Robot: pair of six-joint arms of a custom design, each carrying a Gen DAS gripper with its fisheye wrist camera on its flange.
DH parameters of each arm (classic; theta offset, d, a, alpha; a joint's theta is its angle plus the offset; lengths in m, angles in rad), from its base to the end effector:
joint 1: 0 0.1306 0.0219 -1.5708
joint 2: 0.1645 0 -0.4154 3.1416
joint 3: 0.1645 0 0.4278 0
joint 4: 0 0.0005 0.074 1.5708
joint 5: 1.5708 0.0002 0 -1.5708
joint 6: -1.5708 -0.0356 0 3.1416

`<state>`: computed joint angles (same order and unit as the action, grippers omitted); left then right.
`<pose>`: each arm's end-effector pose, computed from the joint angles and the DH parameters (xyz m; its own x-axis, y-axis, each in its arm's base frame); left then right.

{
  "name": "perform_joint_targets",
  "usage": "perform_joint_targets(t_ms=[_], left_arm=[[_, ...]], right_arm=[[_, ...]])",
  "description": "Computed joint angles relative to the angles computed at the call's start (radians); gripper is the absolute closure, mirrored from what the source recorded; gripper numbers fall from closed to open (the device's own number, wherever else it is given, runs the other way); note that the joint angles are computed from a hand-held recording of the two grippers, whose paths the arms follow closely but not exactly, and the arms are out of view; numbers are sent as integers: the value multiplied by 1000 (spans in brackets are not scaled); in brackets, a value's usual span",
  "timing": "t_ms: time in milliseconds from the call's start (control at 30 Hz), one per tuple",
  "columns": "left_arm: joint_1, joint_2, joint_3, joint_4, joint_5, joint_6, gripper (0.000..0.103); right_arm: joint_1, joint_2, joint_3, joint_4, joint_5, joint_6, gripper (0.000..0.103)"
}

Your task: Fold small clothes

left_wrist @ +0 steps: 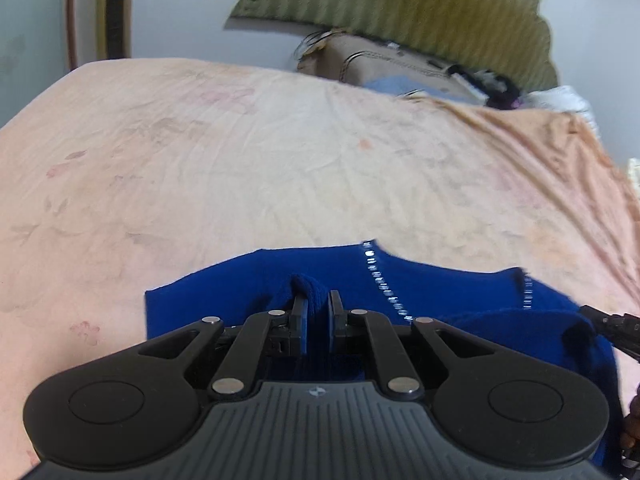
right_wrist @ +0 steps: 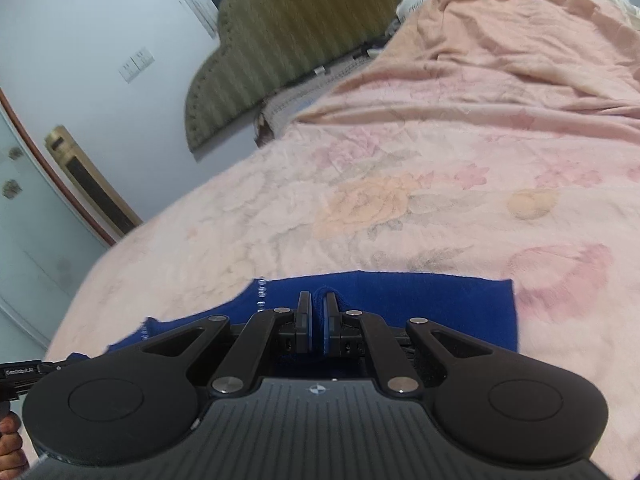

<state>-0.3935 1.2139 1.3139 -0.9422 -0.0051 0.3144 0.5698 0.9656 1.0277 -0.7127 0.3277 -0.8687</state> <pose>0.4071 -0.1694 0.4991 -0.7729 -0.0139 -0.6344 0.1486 0.9680 -0.2023 0.3073 0.1827 0.4675 -0.5547 0.5031 -0.6627 0.1988 0.8535 0.4816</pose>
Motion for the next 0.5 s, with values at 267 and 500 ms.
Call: perform_joint_targets(t_ms=[267,500], left_arm=[[61,-35,-9,5,-27,13,52],[81,-49,-9,5,22,-141,39]], right_arm=[[-23,-2,4,-18,102,-4,66],[-72,37,50,-71,-97,229,49]])
